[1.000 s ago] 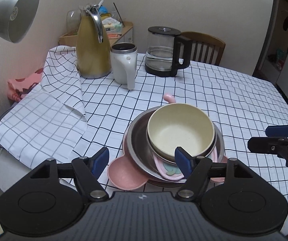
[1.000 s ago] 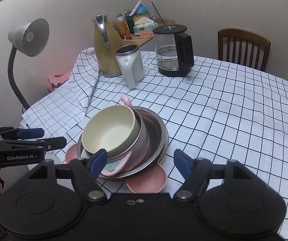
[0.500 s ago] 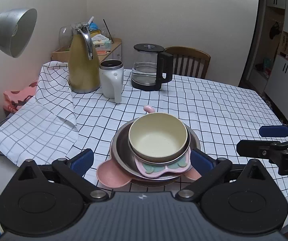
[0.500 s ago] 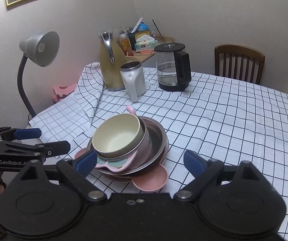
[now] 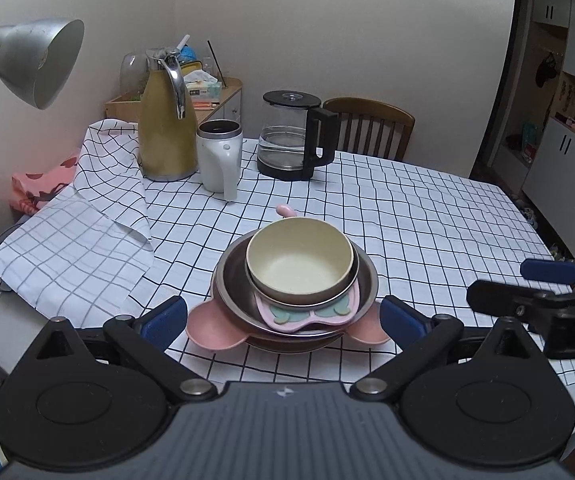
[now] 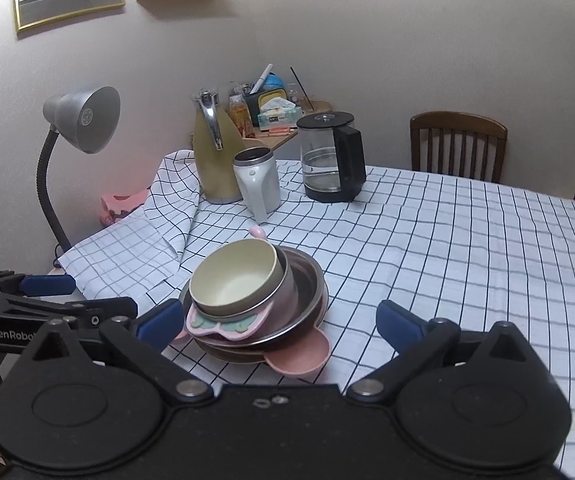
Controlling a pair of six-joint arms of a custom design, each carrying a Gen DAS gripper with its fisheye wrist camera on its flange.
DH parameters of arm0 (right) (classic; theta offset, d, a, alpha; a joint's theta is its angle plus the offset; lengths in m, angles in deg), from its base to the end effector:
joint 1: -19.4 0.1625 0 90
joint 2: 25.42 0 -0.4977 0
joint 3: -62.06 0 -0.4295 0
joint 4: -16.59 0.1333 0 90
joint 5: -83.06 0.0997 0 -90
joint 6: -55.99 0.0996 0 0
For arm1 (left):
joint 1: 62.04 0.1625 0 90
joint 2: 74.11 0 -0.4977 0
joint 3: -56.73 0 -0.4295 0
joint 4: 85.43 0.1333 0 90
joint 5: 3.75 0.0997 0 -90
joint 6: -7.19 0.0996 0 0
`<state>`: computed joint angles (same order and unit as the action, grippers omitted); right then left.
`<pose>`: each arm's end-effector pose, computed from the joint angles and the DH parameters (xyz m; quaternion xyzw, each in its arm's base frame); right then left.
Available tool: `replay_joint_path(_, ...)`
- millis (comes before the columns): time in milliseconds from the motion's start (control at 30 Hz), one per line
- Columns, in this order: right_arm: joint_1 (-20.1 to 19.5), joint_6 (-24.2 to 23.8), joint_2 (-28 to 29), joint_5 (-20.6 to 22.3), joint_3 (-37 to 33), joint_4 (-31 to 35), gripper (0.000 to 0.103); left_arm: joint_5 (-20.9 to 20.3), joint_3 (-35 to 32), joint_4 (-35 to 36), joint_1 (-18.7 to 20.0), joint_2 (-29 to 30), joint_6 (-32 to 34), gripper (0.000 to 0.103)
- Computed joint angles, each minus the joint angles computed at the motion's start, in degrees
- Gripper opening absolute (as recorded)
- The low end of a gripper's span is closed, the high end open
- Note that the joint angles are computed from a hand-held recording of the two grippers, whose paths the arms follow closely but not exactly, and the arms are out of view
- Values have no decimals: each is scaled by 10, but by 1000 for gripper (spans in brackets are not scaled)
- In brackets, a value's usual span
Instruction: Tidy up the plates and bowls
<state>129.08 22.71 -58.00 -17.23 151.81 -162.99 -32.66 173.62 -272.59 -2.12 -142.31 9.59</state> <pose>0.3744 -0.7039 0.0403 0.4040 -0.8672 0.2658 0.1184 -0.0951 -0.6042 0.3447 0.0193 0.8123 -0.4541 0.3654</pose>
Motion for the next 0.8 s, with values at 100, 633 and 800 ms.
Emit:
replay_joint_path(100, 1, 6, -6, -7, 13, -6, 103, 8, 5, 6, -6, -2, -20, 103)
replay_joint_path(633, -3, 32, -18, -16, 21, 4, 103, 40, 8, 38, -20, 2, -85, 103)
replay_joint_path(800, -4, 24, -19, -11, 21, 6, 103, 39, 6, 46, -20, 3, -96, 103)
